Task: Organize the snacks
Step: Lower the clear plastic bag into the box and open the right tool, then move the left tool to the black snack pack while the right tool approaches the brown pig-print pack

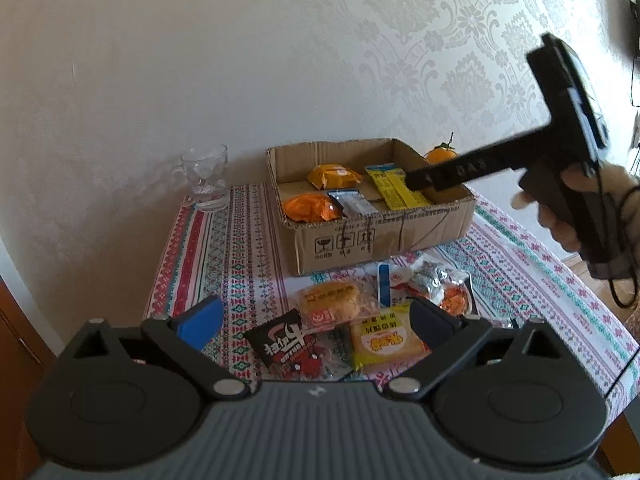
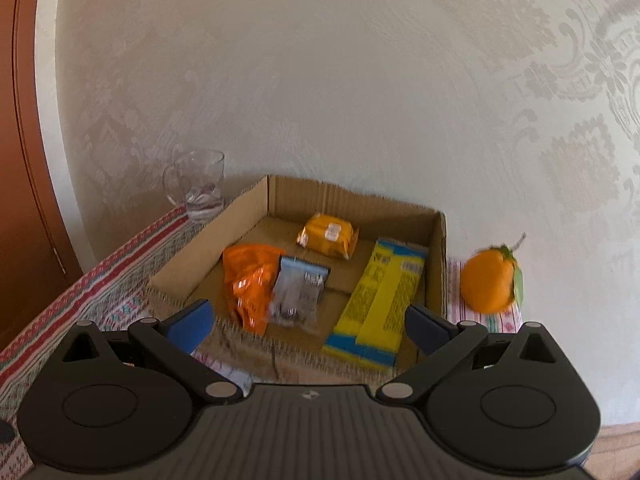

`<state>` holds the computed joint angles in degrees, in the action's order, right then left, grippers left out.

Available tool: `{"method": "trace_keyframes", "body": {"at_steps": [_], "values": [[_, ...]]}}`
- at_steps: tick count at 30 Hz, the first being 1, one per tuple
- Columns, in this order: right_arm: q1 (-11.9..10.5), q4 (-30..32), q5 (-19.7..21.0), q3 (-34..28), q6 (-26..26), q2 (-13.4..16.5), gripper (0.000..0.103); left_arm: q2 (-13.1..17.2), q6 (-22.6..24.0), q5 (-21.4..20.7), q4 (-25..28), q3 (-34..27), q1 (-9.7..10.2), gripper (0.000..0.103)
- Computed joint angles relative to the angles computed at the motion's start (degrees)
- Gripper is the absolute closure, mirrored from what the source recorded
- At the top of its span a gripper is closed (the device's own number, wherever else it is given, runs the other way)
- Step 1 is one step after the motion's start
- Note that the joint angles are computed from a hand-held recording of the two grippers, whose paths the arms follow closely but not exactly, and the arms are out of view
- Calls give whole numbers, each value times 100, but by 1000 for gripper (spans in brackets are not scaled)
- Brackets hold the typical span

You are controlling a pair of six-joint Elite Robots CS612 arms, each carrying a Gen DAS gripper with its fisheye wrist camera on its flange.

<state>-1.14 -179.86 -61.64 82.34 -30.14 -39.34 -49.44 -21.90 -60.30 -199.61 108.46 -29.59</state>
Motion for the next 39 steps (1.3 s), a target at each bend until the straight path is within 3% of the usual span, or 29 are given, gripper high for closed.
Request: {"method": "trace_keyframes", "body": {"at_steps": [6, 12, 16, 20, 25, 39], "values": [[-107, 75, -76, 390, -112, -92, 0, 5, -96, -158, 89, 51, -1, 3], [-201, 370, -72, 798, -644, -241, 0, 43, -187, -196, -39, 83, 13, 4], [-275, 957, 102, 1023, -1157, -374, 0, 37, -242, -259, -59, 95, 35, 3], [-263, 1428, -12, 1054, -1462, -390, 0, 46, -247, -328, 0, 77, 39, 3], [-207, 1381, -222, 1043, -1518, -357, 0, 46, -218, -415, 7, 80, 42, 3], [-225, 1275, -130, 1071, -1487, -346, 0, 57, -504, -587, 228, 79, 100, 3]]}}
